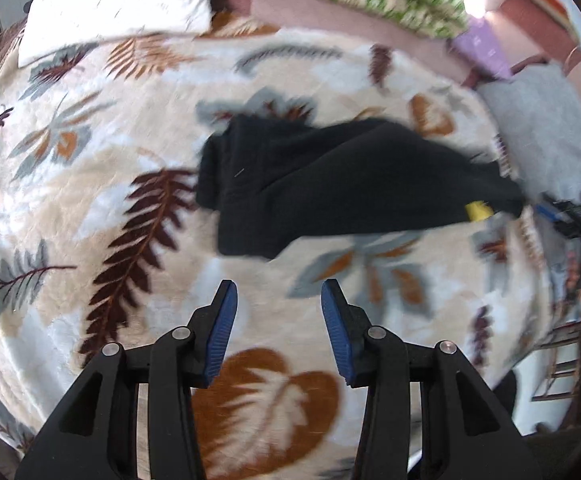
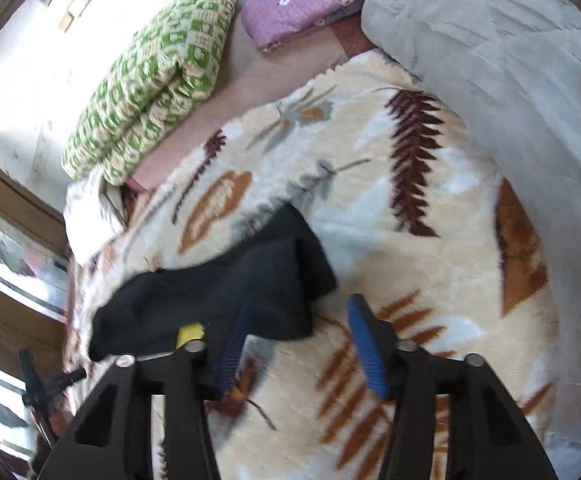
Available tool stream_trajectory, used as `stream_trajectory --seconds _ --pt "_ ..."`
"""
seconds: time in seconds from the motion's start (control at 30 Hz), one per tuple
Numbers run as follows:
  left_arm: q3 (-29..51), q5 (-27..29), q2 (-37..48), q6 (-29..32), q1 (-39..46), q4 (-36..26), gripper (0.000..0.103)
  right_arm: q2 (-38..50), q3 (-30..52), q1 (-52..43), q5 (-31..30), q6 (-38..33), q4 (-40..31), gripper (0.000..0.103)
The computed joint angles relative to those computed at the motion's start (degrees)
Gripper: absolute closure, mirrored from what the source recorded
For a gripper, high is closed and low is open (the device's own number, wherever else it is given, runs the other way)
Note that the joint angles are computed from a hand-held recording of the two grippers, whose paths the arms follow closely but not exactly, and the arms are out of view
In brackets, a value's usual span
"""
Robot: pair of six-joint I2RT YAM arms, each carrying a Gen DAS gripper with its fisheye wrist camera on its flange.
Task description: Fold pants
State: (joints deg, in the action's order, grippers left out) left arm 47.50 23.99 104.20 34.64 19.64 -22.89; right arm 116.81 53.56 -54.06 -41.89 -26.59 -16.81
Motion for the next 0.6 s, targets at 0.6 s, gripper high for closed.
stream_trajectory --seconds 0.6 --pt "27.4 -5.7 19.0 -23.1 -7.7 -6.1 0.049 3.5 3.0 7.4 3.7 11.6 3.6 0.046"
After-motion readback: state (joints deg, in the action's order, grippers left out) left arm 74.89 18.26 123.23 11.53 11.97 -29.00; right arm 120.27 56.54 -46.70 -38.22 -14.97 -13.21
